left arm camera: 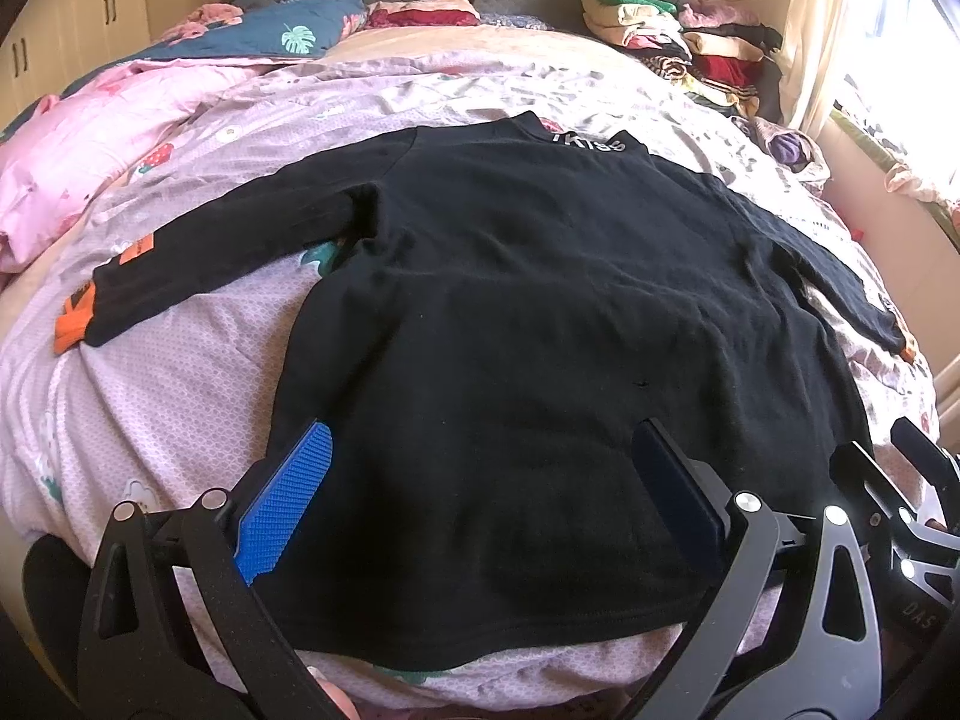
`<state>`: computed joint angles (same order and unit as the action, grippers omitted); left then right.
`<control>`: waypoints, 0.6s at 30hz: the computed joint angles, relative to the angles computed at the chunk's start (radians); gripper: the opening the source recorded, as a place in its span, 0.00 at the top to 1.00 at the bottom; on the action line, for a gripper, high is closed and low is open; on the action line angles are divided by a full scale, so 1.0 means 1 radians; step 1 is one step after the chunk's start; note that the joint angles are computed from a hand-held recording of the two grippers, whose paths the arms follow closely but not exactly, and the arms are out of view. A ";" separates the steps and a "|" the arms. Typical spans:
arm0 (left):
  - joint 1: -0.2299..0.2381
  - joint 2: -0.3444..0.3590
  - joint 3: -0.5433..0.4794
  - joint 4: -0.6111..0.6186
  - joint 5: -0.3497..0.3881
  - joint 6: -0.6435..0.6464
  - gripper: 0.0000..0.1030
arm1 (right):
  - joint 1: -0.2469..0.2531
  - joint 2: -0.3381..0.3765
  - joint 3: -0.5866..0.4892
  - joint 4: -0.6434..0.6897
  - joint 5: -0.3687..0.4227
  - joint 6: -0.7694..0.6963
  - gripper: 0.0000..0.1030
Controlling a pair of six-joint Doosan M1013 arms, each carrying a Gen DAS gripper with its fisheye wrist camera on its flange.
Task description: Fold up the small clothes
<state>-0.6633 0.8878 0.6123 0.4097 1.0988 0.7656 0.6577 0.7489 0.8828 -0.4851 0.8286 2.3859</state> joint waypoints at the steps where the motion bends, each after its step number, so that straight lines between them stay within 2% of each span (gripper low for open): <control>1: 0.000 0.001 -0.001 0.003 0.002 0.000 0.09 | 0.000 -0.001 0.001 0.001 -0.002 0.000 0.04; 18: -0.002 -0.002 0.002 0.013 -0.002 0.000 0.09 | -0.001 -0.003 0.001 -0.002 0.000 0.003 0.04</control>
<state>-0.6657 0.8854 0.6139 0.4228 1.0963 0.7655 0.6563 0.7464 0.8839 -0.4869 0.8284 2.3892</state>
